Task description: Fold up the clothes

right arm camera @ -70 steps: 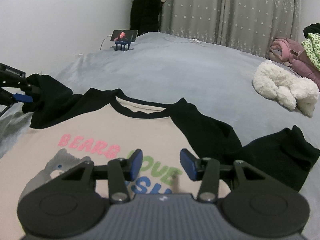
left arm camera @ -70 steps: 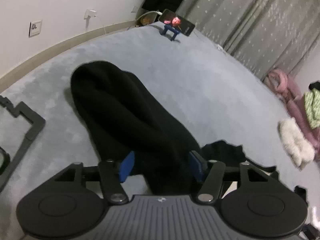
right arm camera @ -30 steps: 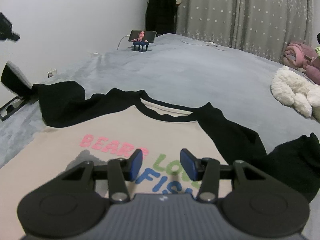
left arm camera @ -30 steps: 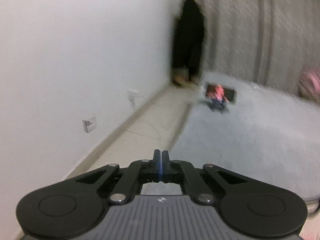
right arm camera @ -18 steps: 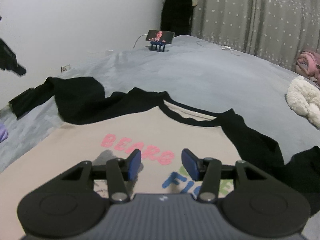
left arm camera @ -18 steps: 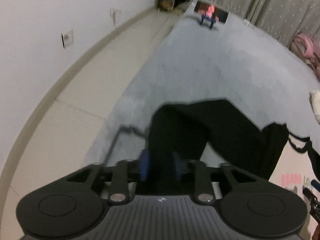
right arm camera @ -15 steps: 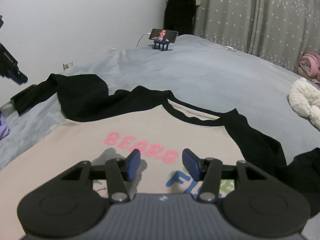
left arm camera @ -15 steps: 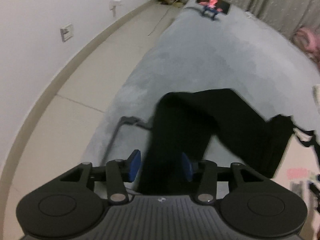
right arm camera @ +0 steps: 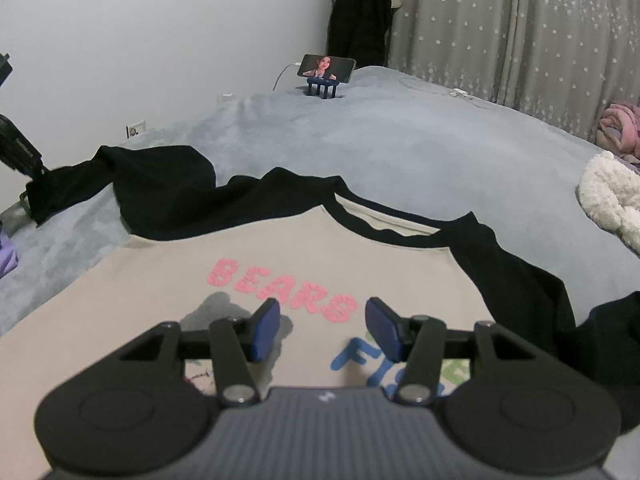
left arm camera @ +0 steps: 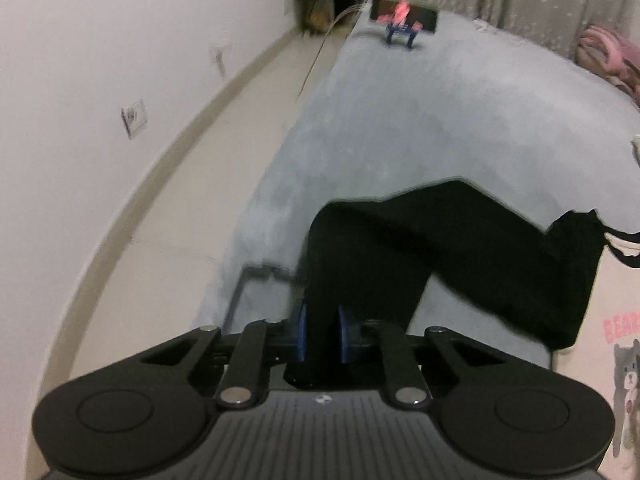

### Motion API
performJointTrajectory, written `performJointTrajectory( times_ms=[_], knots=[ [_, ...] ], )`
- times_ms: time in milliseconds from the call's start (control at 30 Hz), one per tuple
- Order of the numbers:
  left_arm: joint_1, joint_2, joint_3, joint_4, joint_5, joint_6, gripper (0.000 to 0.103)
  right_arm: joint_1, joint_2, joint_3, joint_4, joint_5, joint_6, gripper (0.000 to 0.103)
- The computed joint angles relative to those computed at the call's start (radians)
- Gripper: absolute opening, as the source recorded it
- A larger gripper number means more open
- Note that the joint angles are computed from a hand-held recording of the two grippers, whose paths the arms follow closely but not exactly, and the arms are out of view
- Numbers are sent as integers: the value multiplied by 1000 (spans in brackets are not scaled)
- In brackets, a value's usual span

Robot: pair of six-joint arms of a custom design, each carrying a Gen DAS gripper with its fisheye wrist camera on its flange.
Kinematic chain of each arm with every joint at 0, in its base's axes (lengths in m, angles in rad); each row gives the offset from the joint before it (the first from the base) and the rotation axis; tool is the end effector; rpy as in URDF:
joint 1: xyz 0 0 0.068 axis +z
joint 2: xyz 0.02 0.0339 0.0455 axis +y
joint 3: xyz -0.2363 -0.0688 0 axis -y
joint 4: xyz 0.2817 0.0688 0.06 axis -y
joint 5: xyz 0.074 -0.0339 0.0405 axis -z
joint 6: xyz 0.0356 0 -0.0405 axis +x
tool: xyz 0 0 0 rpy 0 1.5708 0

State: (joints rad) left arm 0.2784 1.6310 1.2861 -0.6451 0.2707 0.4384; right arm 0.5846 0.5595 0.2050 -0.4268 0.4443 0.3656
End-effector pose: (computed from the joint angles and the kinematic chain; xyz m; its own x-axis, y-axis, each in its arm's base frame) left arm 0.3671 0.0950 0.2201 -0.7803 0.2024 -0.5917 0.2292 0.9729 0.0305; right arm 0.1586 0.0866 0.1227 -0.6356 -0.0335 -0.7713 -0.0177 0.9994 -0.0288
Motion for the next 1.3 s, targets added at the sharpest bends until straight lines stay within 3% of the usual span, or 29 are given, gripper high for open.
performJointTrajectory(
  times_ms=[267, 367, 433, 567, 767, 900, 1033, 1100, 1267, 1300],
  knots=[
    [-41, -134, -57, 206, -82, 128, 13, 5, 10, 2, 6, 11, 9, 49],
    [-67, -151, -74, 328, -159, 191, 13, 4, 5, 3, 5, 9, 14, 49],
    [-88, -148, -111, 466, -231, 253, 13, 2, 11, 5, 9, 7, 15, 49],
    [-101, -67, -134, 728, -299, 376, 13, 13, 26, 10, 16, 12, 22, 49],
    [-53, 97, -107, 997, -234, 442, 13, 25, 55, 26, 51, -7, 45, 49],
    [25, 127, -125, 959, -115, 400, 14, 39, 114, 44, 91, -25, 54, 50],
    [113, 211, -92, 833, -1, 461, 23, 46, 233, 74, 148, -48, 54, 50],
    [150, 284, -17, 747, 21, 436, 26, 53, 303, 92, 181, -51, 56, 51],
    [260, 466, 284, 397, 227, 252, 30, 78, 412, 127, 220, -42, 60, 52],
    [270, 491, 318, 372, 241, 226, 31, 83, 420, 130, 221, -36, 60, 53]
  ],
)
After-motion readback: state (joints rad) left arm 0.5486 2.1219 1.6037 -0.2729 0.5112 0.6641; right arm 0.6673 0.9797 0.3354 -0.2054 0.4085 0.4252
